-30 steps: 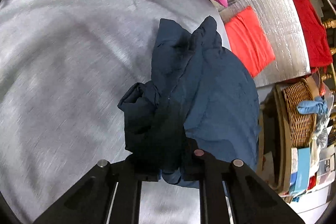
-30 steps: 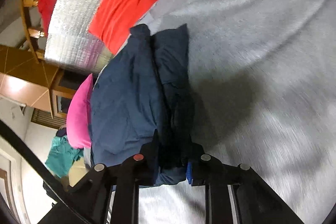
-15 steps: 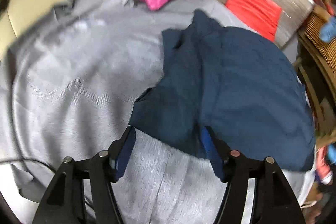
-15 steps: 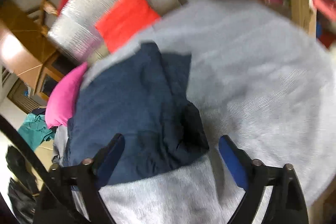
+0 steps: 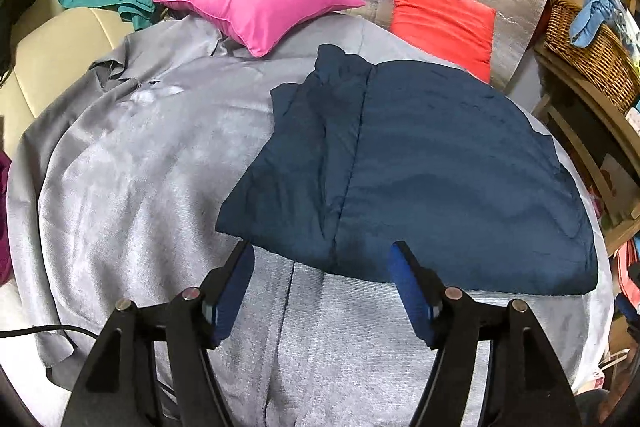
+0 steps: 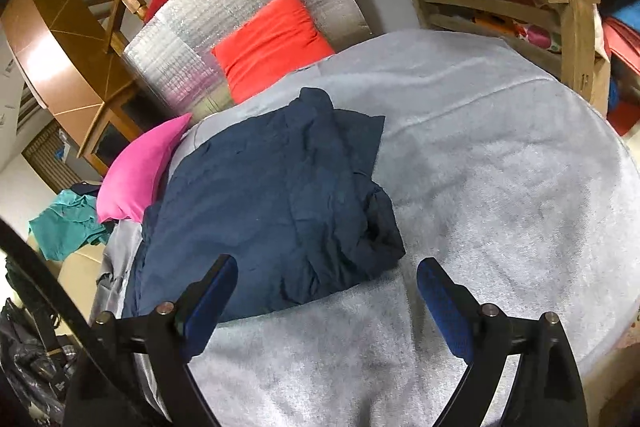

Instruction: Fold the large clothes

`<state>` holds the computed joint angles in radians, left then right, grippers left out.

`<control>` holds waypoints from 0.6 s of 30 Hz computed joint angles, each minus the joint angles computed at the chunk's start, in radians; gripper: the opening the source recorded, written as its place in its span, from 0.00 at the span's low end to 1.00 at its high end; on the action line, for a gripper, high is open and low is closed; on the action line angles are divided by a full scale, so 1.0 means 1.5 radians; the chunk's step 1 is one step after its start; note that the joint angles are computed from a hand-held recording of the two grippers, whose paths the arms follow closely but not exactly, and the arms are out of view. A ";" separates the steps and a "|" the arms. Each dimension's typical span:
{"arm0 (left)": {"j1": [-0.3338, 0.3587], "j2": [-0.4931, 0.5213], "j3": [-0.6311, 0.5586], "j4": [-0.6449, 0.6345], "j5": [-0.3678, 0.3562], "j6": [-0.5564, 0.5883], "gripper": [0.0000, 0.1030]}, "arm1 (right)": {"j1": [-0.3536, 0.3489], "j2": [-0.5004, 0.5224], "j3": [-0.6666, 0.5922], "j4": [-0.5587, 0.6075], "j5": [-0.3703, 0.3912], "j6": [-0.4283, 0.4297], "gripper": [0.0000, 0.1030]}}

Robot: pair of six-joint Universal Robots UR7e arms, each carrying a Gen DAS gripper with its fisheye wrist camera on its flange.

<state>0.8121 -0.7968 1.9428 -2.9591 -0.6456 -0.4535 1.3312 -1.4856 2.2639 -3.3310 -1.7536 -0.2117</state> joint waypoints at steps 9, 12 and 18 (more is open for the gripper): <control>0.002 0.005 -0.015 0.007 0.003 0.011 0.69 | 0.007 0.004 -0.017 0.026 0.001 -0.021 0.90; 0.008 0.000 -0.041 0.037 0.010 0.011 0.69 | 0.012 0.007 -0.053 0.084 -0.013 -0.026 0.83; 0.058 0.010 -0.165 0.107 -0.063 0.046 0.69 | 0.038 0.077 -0.234 0.238 -0.029 -0.009 0.67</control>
<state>0.8998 -0.7819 1.6952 -2.7985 -0.7403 -0.3842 1.3886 -1.3706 1.9125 -2.9736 -1.7972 -0.2254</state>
